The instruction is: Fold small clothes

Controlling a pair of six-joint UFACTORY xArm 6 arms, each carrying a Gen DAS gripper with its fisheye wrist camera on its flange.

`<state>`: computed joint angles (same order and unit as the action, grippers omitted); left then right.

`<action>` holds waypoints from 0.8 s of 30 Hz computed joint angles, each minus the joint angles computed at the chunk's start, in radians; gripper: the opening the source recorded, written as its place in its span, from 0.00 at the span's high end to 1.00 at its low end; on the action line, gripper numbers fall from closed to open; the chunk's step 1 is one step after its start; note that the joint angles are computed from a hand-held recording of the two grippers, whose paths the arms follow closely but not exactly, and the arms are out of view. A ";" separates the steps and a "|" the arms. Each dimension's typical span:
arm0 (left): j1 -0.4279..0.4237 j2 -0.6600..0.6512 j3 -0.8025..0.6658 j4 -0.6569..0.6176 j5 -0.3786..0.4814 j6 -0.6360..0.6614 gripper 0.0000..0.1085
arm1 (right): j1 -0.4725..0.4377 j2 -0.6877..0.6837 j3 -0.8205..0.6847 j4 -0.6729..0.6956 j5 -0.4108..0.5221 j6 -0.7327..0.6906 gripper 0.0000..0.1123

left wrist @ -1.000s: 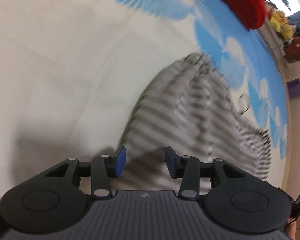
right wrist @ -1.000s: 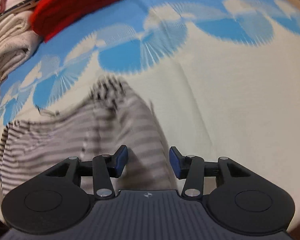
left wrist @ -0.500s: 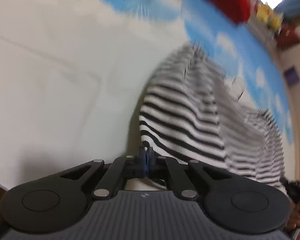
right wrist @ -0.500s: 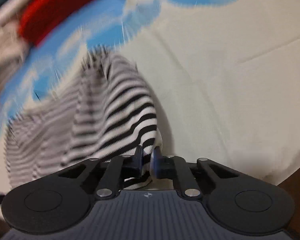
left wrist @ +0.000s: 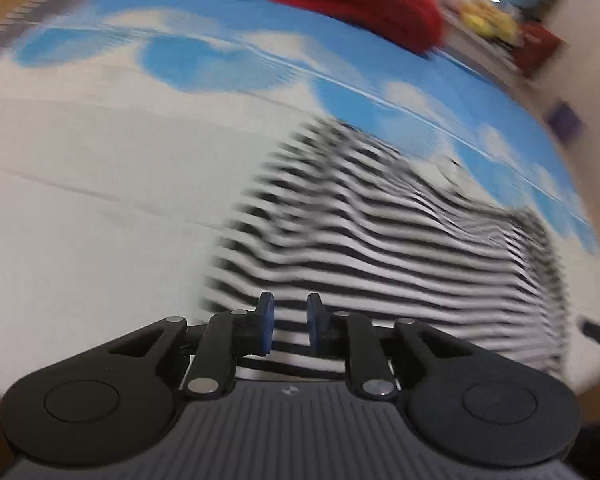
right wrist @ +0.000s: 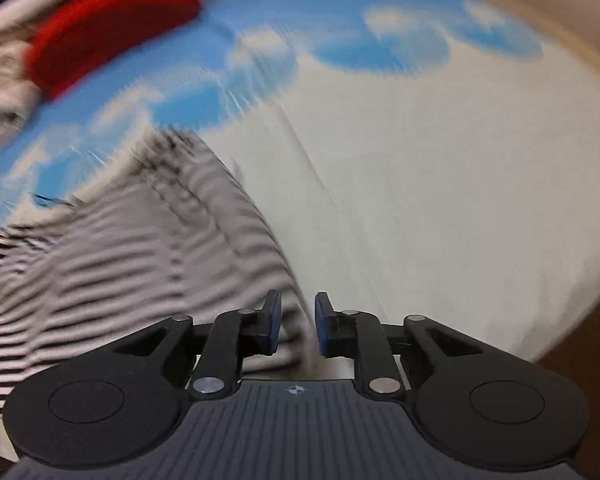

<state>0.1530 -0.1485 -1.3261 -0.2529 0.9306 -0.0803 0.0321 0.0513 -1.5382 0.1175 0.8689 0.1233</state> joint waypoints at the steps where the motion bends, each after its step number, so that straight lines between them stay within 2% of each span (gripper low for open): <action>1: -0.005 0.024 -0.019 -0.031 0.042 0.017 0.79 | 0.000 -0.008 0.014 0.050 -0.030 -0.046 0.82; 2: -0.010 0.044 -0.032 -0.025 0.084 0.011 0.77 | -0.004 -0.005 0.014 0.116 -0.034 -0.102 0.82; 4: -0.029 0.113 -0.096 0.060 0.206 -0.026 0.71 | -0.004 0.025 -0.018 0.192 0.030 -0.153 0.82; 5: -0.035 0.130 -0.112 0.089 0.244 -0.040 0.70 | -0.004 0.057 -0.055 0.175 0.095 -0.143 0.82; 7: -0.024 0.143 -0.143 0.081 0.246 -0.060 0.69 | 0.008 0.121 -0.126 0.055 0.233 -0.093 0.82; 10: -0.029 0.107 -0.111 0.064 0.120 -0.056 0.69 | 0.017 0.127 -0.149 0.020 0.221 -0.074 0.80; 12: -0.046 0.113 -0.116 0.018 0.053 -0.049 0.67 | 0.026 0.095 -0.116 0.015 0.144 -0.107 0.79; 14: -0.060 0.127 -0.129 -0.012 0.022 -0.052 0.67 | 0.032 0.073 -0.086 0.048 0.078 -0.139 0.75; 16: -0.080 0.180 -0.172 -0.005 0.000 -0.072 0.67 | 0.027 0.085 -0.101 0.108 0.069 -0.180 0.72; 18: -0.121 0.280 -0.240 0.048 -0.055 -0.132 0.67 | 0.033 0.124 -0.137 0.088 0.099 -0.168 0.71; 20: -0.137 0.339 -0.298 0.132 -0.038 -0.190 0.67 | 0.051 0.182 -0.197 -0.010 0.172 -0.117 0.70; 22: -0.136 0.385 -0.358 0.184 0.032 -0.217 0.67 | 0.064 0.210 -0.232 -0.067 0.207 -0.091 0.70; 24: -0.136 0.400 -0.379 0.194 -0.001 -0.263 0.67 | 0.064 0.208 -0.242 -0.060 0.202 -0.084 0.69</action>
<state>0.0167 0.2513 -1.7049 -0.0592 0.9295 -0.3429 0.0963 0.2591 -1.7799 0.0571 1.0705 0.0391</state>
